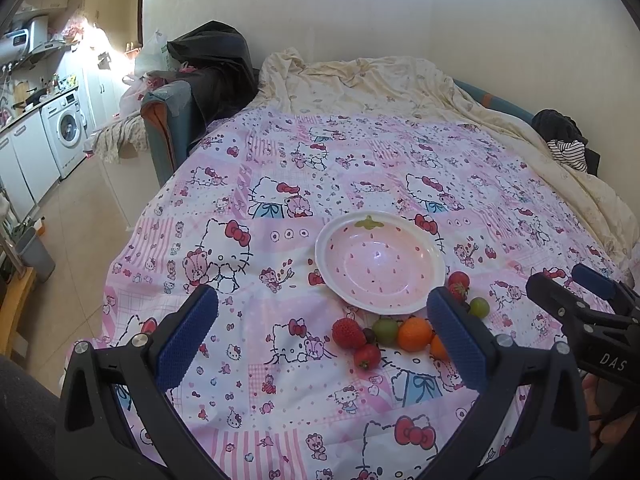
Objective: Organize fruits
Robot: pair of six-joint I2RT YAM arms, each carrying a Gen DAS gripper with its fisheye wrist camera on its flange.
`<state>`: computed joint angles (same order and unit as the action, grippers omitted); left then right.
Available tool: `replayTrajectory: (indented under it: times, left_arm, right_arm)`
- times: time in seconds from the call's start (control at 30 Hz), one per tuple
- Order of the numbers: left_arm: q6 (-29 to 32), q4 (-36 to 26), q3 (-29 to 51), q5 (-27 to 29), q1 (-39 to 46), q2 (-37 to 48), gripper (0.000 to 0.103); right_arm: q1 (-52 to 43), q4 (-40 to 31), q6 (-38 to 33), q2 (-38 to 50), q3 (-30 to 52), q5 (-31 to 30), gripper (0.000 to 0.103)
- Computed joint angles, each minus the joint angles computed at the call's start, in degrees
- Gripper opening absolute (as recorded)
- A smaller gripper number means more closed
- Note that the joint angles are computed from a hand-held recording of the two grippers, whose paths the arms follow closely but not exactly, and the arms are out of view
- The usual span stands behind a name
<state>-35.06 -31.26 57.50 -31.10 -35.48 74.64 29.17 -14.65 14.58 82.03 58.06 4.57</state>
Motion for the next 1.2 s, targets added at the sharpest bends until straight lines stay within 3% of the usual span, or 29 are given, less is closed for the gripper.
replayTrajectory:
  times: [1.2]
  left_arm:
    - [0.29,0.08,-0.25,-0.58,-0.06,-0.27,0.103]
  right_arm:
    - [0.26,0.22,-0.02,-0.02,-0.23,0.40,0.103]
